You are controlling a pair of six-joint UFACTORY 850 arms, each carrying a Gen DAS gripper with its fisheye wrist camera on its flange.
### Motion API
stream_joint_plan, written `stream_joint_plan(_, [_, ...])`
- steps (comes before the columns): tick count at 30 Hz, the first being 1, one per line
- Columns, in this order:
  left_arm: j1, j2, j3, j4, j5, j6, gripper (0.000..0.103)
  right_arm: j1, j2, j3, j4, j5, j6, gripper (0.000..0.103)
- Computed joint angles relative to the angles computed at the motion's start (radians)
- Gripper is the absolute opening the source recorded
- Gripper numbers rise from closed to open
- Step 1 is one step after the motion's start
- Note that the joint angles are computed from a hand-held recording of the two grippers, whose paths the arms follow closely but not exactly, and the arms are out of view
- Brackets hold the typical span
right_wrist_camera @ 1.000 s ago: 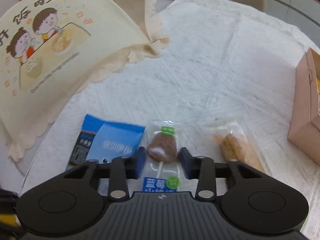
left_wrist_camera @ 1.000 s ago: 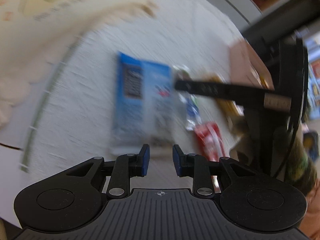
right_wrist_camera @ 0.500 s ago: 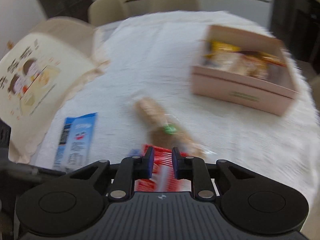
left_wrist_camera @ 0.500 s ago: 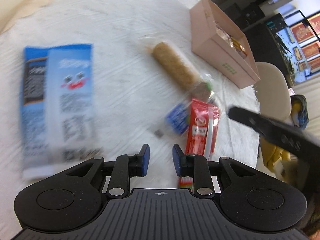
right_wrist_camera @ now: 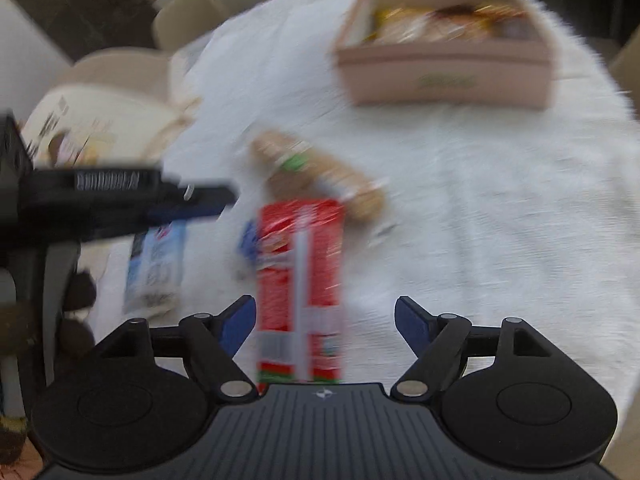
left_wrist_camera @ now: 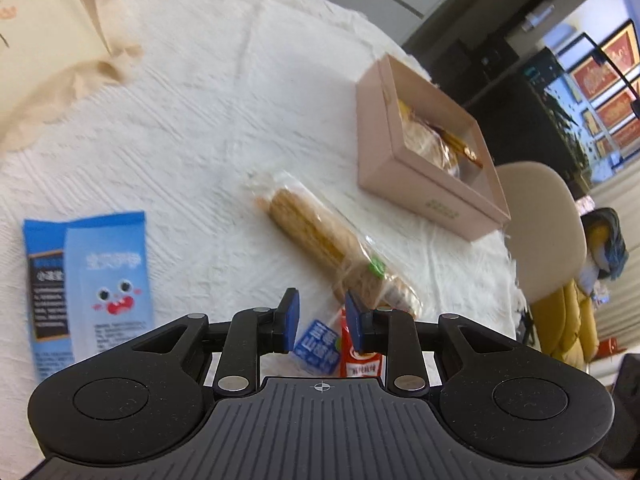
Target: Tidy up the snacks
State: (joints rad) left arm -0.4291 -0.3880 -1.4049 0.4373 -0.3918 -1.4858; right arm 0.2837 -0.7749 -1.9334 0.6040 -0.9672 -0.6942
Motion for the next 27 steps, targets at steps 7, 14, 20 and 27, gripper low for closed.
stream_joint_plan(7, [-0.002, 0.012, 0.007, -0.083, -0.019, 0.136, 0.029, 0.123, 0.078, 0.171, -0.193, 0.263, -0.131, 0.079])
stream_joint_plan(14, [-0.008, -0.041, -0.05, -0.194, -0.03, 0.345, 0.029, 0.116, 0.156, 0.296, -0.217, 0.431, -0.195, 0.051])
stream_joint_plan(20, [-0.007, -0.132, -0.155, -0.167, -0.078, 0.379, 0.027, 0.069, 0.159, 0.288, -0.295, 0.463, -0.038, 0.048])
stream_joint_plan(27, [-0.015, -0.237, -0.304, -0.104, -0.181, 0.475, 0.027, 0.042, 0.164, 0.28, -0.324, 0.471, 0.063, 0.064])
